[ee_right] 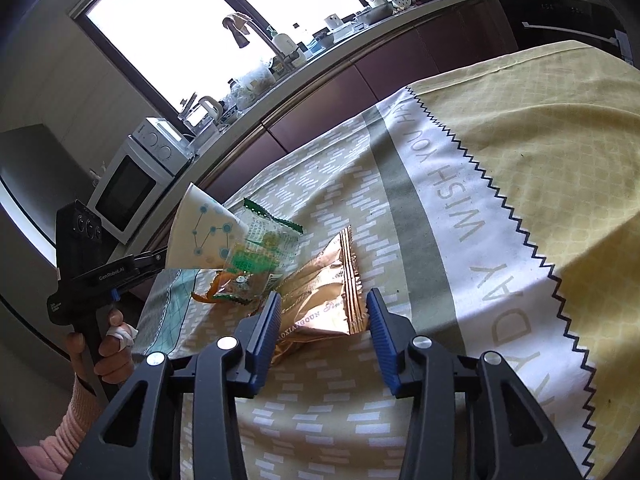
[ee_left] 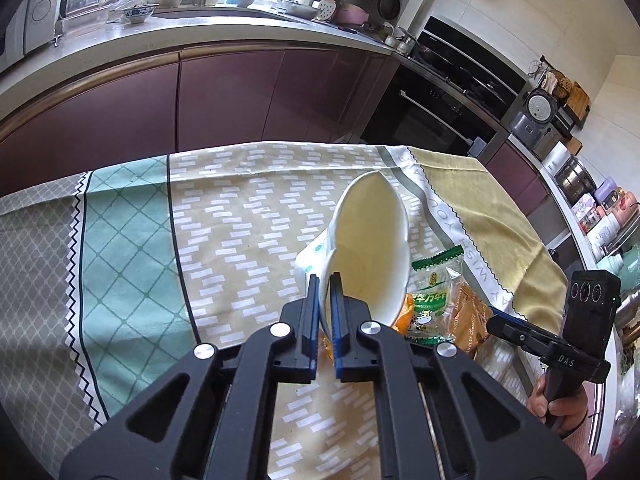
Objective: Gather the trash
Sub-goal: 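Grasp the white paper cup rim with the left tool while the right tool grasps the copper bag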
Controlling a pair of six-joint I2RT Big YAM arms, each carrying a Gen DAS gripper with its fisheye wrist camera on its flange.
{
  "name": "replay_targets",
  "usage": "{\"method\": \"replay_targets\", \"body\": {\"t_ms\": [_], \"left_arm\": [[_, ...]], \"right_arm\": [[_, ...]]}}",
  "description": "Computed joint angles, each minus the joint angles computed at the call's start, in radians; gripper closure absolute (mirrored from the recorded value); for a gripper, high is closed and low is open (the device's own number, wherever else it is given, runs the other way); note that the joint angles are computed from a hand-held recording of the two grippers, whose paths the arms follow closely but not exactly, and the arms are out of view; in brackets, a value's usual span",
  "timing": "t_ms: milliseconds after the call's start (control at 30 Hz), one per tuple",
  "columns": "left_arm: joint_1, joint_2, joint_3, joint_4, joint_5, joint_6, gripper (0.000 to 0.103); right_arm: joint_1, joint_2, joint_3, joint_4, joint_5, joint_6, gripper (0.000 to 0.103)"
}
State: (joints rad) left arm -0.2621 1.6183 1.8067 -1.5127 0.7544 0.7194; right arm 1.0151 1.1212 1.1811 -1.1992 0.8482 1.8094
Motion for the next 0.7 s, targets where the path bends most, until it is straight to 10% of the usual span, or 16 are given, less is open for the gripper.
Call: {"method": "replay_targets", "body": {"t_ms": [267,700], "left_arm": [[0.059,-0.018,0.007,-0.033,0.048,0.036,0.097],[0.209,-0.024,0.023,-0.155,0.123,0.195,0.097]], "right_arm": [[0.020,-0.008,-0.017,0.084,0.017,-0.034,0.100],[0.013,-0.018,-0.070,0.313,-0.026,-0.112,0.085]]}}
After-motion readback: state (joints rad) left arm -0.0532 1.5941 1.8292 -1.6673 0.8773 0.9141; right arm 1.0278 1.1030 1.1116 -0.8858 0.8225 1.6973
